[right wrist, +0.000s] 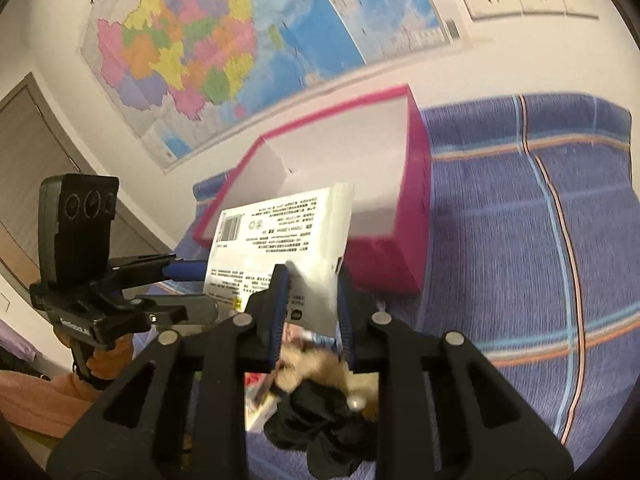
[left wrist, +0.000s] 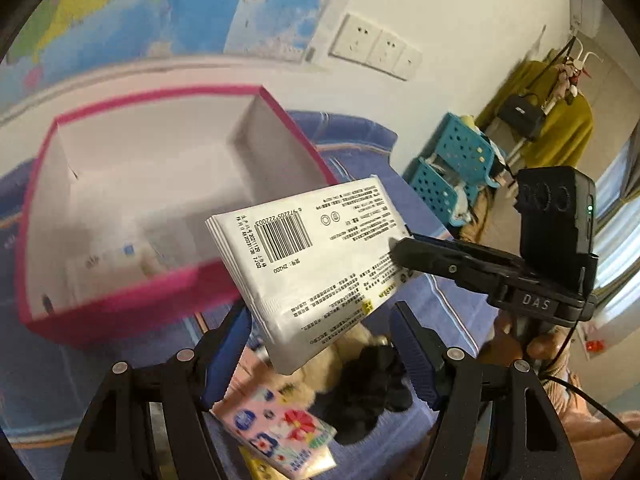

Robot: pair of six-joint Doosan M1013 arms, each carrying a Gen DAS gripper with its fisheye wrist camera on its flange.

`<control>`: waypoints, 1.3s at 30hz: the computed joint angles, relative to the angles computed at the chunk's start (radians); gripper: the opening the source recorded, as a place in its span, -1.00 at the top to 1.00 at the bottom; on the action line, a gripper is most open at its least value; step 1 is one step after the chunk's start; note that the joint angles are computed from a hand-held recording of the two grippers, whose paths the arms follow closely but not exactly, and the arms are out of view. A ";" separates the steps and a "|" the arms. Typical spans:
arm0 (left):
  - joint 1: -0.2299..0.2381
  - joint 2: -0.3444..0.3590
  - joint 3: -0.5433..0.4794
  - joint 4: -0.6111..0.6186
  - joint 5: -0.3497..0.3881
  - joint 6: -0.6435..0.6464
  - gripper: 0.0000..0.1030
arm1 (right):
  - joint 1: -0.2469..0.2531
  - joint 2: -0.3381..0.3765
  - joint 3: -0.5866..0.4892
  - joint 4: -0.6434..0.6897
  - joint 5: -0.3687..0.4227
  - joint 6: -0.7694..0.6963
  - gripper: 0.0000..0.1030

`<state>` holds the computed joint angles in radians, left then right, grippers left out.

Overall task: Organize soft objects
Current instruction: 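Lower the wipes pack into the pink box and open the right tool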

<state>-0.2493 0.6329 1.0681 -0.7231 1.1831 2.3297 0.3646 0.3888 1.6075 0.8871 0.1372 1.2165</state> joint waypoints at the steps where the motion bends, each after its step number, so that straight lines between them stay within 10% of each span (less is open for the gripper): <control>1: 0.000 0.003 -0.011 -0.001 -0.002 -0.002 -0.40 | -0.003 0.002 -0.007 0.022 0.003 -0.024 0.50; 25: -0.026 0.205 -0.323 0.151 0.097 -0.273 -0.40 | -0.029 0.117 -0.227 -0.808 0.206 0.786 0.44; 29: -0.028 0.209 -0.322 0.184 0.077 -0.291 -0.40 | -0.021 0.101 -0.205 -0.943 0.178 0.924 0.16; 39: -0.003 0.078 -0.113 0.112 -0.096 -0.093 -0.41 | 0.002 0.046 -0.120 -0.659 0.065 0.579 0.15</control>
